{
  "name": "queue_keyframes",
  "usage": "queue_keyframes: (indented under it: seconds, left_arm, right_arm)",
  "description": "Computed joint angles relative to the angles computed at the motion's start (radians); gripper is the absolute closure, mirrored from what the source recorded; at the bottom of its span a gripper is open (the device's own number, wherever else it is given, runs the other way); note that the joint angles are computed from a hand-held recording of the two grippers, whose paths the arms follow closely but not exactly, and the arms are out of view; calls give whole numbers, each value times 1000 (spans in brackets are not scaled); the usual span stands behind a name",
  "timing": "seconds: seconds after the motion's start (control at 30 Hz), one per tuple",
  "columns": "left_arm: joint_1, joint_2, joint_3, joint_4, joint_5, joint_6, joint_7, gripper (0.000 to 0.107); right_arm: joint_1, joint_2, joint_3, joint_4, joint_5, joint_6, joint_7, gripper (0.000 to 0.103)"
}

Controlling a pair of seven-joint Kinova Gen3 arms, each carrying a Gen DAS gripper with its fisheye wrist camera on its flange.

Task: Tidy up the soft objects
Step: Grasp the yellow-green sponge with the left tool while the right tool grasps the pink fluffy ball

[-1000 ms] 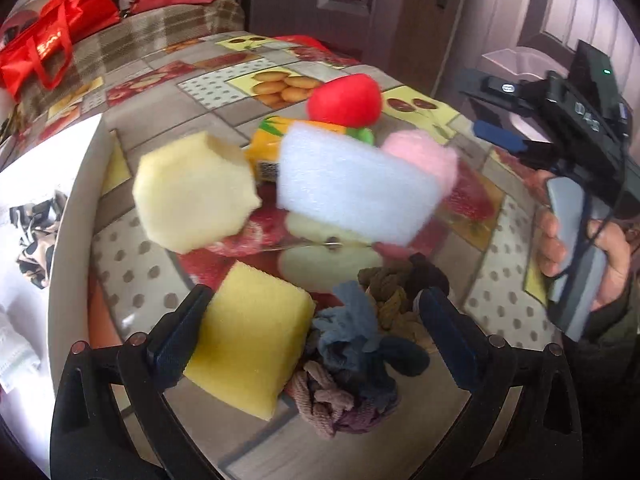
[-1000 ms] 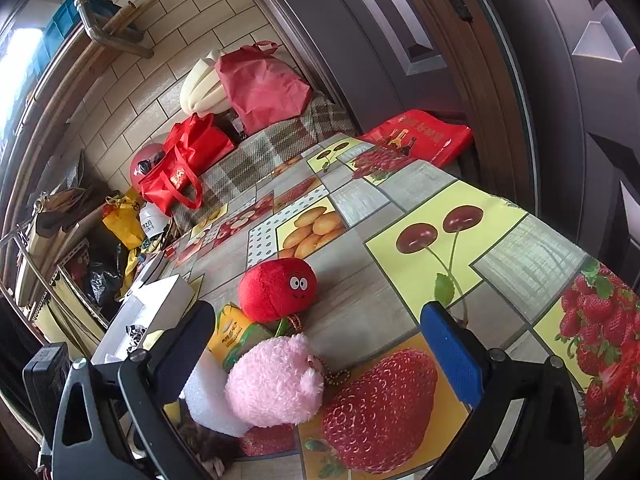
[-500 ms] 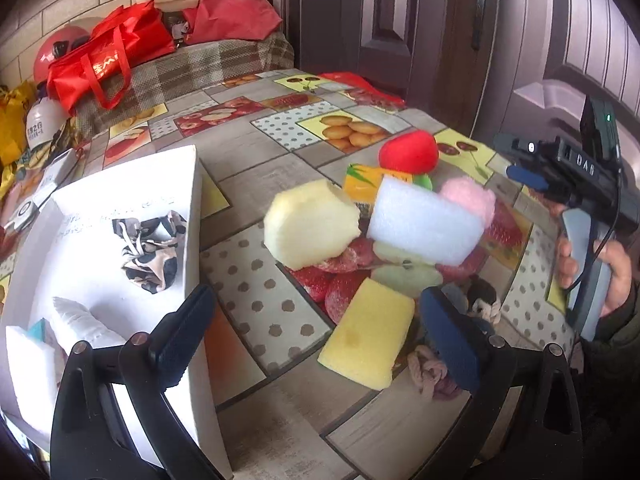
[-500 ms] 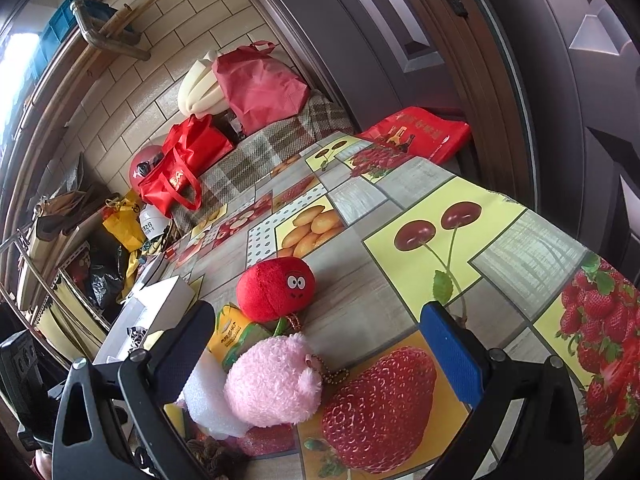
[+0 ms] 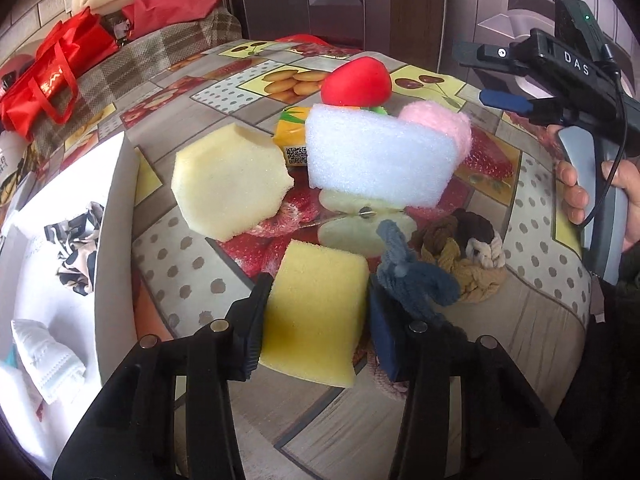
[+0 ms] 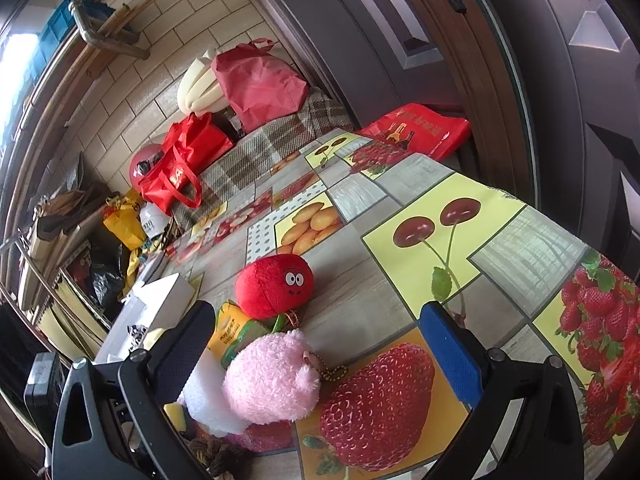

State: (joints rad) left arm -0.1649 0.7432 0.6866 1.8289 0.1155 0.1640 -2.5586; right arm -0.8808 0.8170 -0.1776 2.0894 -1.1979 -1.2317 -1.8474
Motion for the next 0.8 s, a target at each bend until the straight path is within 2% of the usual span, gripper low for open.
queue_keyframes:
  seconds: [0.07,0.17,0.23,0.37,0.4,0.47,0.5,0.6,0.73,0.8]
  left_arm:
    - [-10,9,8,-11,5,14,-1,63]
    - [-10,17,8,-24,18,26,-3,63]
    - [-10,22,8,-32,27,36,-8,63]
    - [-19,30,16,-42,46,54,-28,63]
    - [-23,34,20,-46,50,59,-37,63]
    - [-42,41,43,-37,57,51,-64,67]
    - [-60,43,64,-19,60,27,-81,67]
    - [-142,57,161,56,42,-94,-105,68]
    - [-315,142,347,154,-46,-247,-93,68]
    - [-381,186,412,196,-88,-318,-82,68]
  right_arm:
    - [-16,-24,37,-9,-12,81,81,1]
    - [-21,-47,71,-34,-19,203,203,9]
    - [37,-53,29,-46,15,244,246,12]
    - [106,-63,29,-100,95,396,311,24]
    - [133,-65,20,-114,115,437,328,30]
    - [133,-69,46,-133,159,504,341,50]
    - [107,-67,75,-138,157,516,341,51]
    - [13,-51,144,-112,143,454,251,54]
    - [-170,-33,266,-46,-11,292,88,55]
    - [-263,-5,315,-37,-92,210,53,55]
